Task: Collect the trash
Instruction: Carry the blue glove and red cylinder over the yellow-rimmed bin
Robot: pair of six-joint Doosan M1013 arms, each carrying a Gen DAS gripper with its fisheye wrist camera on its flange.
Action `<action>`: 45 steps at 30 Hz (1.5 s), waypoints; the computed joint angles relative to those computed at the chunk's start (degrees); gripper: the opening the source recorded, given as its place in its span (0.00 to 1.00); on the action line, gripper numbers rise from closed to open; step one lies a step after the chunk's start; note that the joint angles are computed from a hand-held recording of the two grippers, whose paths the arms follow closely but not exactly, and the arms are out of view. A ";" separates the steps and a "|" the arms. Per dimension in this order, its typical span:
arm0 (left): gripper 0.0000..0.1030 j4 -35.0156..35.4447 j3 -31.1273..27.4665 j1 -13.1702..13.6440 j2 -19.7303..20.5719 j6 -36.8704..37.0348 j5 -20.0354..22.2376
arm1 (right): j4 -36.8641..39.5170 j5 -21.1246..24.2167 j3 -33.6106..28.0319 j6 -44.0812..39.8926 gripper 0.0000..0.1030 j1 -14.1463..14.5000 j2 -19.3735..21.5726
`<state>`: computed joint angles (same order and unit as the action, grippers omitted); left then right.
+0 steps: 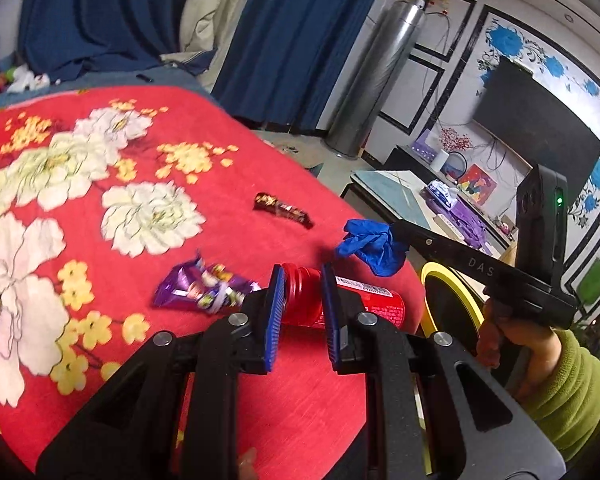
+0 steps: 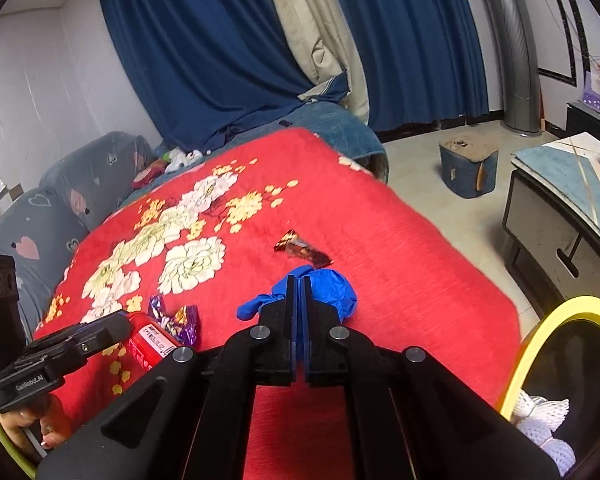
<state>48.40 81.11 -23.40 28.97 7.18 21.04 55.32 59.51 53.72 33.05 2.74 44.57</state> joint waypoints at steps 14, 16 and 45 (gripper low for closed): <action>0.02 -13.15 -7.39 0.68 4.63 14.90 3.65 | 1.78 -0.82 -1.32 1.34 0.02 -2.04 0.26; 0.02 -13.06 -8.11 0.56 4.95 15.79 3.87 | 1.94 -1.01 -1.20 1.46 0.02 -2.29 0.15; 0.02 -25.89 -22.38 -2.73 12.23 39.41 2.24 | 6.38 -9.54 4.92 1.05 0.02 -9.81 -3.71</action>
<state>22.51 58.74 -26.13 41.20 46.59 23.28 61.70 49.98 58.64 34.09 -7.07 40.86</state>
